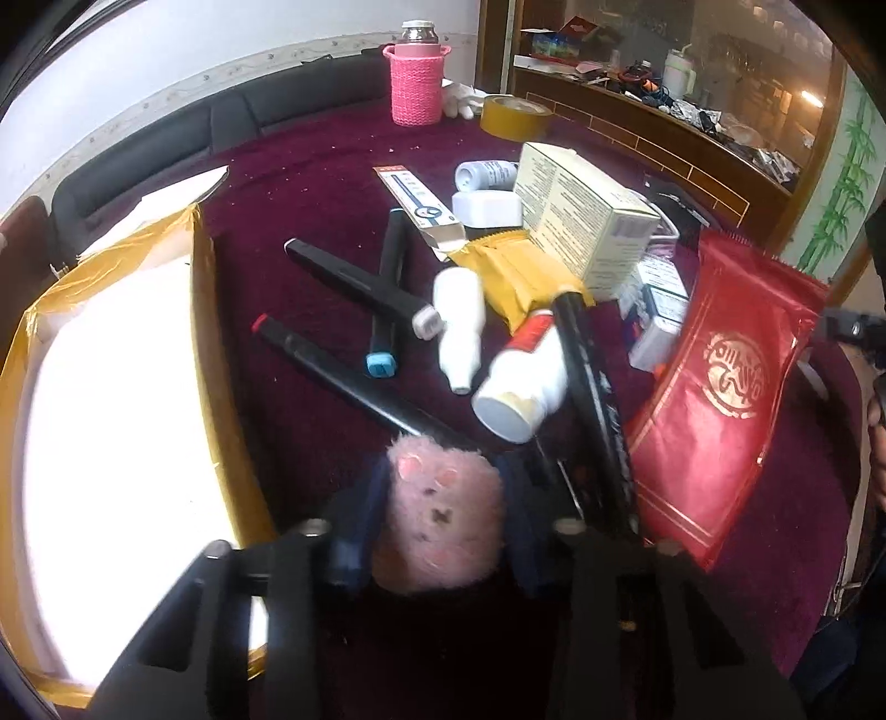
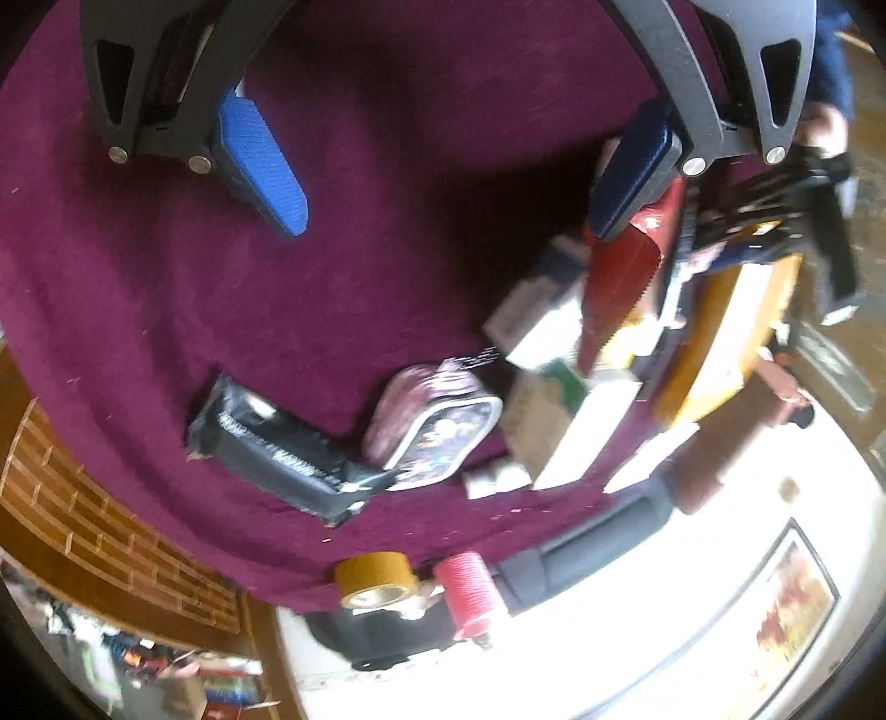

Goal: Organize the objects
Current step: 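Grasp the pink plush toy with left tool while right grasps the black pouch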

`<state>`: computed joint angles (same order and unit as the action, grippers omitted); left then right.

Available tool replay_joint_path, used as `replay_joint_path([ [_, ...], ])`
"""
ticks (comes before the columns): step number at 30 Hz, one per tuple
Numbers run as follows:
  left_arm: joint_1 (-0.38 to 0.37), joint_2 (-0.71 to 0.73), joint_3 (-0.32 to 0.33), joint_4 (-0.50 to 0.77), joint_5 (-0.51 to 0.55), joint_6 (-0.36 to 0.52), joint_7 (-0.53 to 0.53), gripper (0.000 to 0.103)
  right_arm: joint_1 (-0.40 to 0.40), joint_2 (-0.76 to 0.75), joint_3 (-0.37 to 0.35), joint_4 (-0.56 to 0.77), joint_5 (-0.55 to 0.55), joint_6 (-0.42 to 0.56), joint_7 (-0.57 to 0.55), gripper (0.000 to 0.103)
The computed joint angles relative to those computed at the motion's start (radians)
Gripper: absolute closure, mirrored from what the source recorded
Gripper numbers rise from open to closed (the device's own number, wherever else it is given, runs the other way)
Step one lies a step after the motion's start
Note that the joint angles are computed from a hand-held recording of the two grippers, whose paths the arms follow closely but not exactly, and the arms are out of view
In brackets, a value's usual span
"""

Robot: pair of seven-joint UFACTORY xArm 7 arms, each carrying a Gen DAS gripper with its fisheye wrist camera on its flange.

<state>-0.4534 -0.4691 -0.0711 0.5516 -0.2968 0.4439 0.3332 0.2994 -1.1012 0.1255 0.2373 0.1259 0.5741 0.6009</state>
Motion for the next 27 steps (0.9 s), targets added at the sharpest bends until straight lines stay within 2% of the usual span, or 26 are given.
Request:
replay_joint_path([
  [2, 0.003, -0.022, -0.01, -0.019, 0.01, -0.002, -0.006, 0.072, -0.017, -0.026, -0.007, -0.001, -0.001, -0.005, 0.008, 0.0],
  [5, -0.003, -0.042, -0.013, -0.037, 0.021, -0.009, -0.014, 0.072, -0.128, -0.023, 0.012, 0.047, -0.074, 0.035, 0.007, 0.0],
  [7, -0.012, -0.04, -0.003, -0.037, 0.015, -0.01, -0.012, 0.072, -0.242, 0.062, 0.047, 0.124, -0.199, 0.065, -0.049, 0.0],
  [11, -0.007, -0.034, -0.01, -0.036, 0.032, -0.016, -0.015, 0.072, -0.343, 0.288, 0.059, 0.238, -0.389, 0.047, -0.217, 0.0],
  [12, -0.007, -0.033, -0.01, -0.036, 0.035, -0.015, -0.017, 0.072, -0.333, 0.357, 0.023, 0.26, -0.397, 0.02, -0.294, 0.0],
  [14, -0.003, -0.03, -0.016, -0.033, 0.045, -0.013, -0.023, 0.071, -0.327, 0.437, -0.013, 0.284, -0.407, -0.017, -0.357, 0.001],
  [19, 0.041, -0.01, -0.074, -0.02, 0.136, -0.003, -0.076, 0.066, -0.345, 0.597, -0.024, 0.345, -0.415, -0.049, -0.419, 0.001],
  [20, 0.051, -0.006, -0.087, -0.019, 0.161, -0.002, -0.09, 0.066, -0.377, 0.632, 0.002, 0.355, -0.45, -0.055, -0.388, 0.001],
  [21, 0.051, -0.004, -0.088, -0.019, 0.172, -0.006, -0.097, 0.066, -0.372, 0.633, -0.009, 0.343, -0.448, -0.074, -0.393, 0.003],
  [22, 0.047, -0.003, -0.082, -0.019, 0.173, -0.007, -0.099, 0.066, -0.36, 0.638, -0.025, 0.336, -0.423, -0.089, -0.417, 0.018],
  [23, 0.045, -0.003, -0.079, -0.019, 0.176, -0.008, -0.103, 0.067, -0.31, 0.633, -0.079, 0.323, -0.356, -0.113, -0.456, 0.039],
  [24, 0.047, -0.002, -0.078, -0.02, 0.181, -0.011, -0.108, 0.068, -0.291, 0.622, -0.102, 0.323, -0.305, -0.094, -0.456, 0.062],
  [25, 0.048, -0.002, -0.077, -0.021, 0.183, -0.016, -0.117, 0.071, -0.309, 0.607, -0.084, 0.316, -0.296, -0.091, -0.434, 0.064],
  [27, 0.04, -0.002, -0.061, -0.021, 0.169, -0.023, -0.124, 0.073, -0.286, 0.545, -0.093, 0.277, -0.245, -0.107, -0.436, 0.065],
])
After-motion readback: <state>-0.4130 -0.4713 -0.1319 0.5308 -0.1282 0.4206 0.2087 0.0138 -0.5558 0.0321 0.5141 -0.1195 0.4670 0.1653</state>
